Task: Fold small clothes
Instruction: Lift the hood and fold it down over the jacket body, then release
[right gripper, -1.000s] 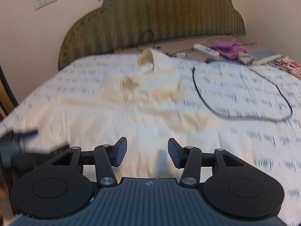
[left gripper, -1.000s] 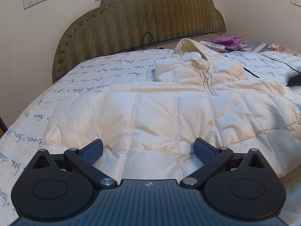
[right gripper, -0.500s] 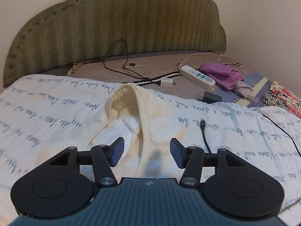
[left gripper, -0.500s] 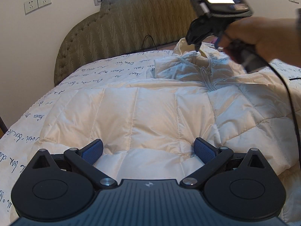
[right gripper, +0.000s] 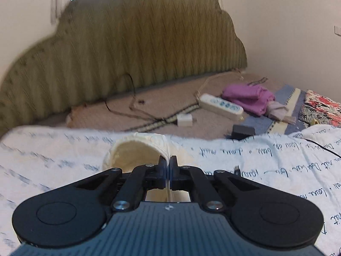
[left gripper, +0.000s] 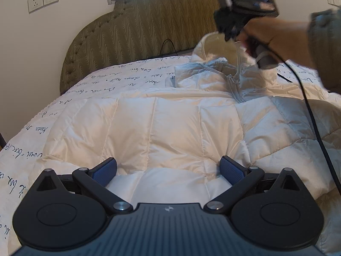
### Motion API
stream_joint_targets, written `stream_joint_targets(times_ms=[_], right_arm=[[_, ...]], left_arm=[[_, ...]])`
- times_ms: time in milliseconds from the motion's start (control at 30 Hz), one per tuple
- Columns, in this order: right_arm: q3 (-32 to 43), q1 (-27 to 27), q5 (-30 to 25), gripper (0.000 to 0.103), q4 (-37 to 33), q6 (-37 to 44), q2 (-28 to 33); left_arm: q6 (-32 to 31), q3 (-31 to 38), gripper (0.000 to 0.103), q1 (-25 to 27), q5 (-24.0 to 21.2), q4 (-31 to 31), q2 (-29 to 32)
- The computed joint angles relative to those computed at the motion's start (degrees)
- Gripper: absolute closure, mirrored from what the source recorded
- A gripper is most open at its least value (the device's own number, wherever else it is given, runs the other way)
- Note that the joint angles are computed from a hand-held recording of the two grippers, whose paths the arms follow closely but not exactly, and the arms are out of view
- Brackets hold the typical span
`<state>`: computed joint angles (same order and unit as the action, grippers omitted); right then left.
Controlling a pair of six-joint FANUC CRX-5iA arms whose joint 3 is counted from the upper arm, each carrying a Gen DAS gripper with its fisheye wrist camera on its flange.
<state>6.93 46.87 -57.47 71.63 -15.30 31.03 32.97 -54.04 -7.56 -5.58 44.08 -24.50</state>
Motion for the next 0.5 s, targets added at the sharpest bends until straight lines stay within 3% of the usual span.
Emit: stream_joint_targets(times_ms=[100,267,500], right_arm=[[-7.11,1.04,3.33,0.099,7.23,-5.69,-6.53],[-15.09,5.63,4.32,0.099,14.92,-7.98,-16.42],[-23.51,14.48,0.76,0.099,17.62,-8.47,-26.45]], left_arm=[[-2.22,-0.29,0.000,-0.34,0.16,2.85,0.22],[-6.27,-0.71,0.000,-0.79,0.11,7.94,0.51],[-10.07,-1.28,0.000,-1.45,0.65,13.18,0.32]])
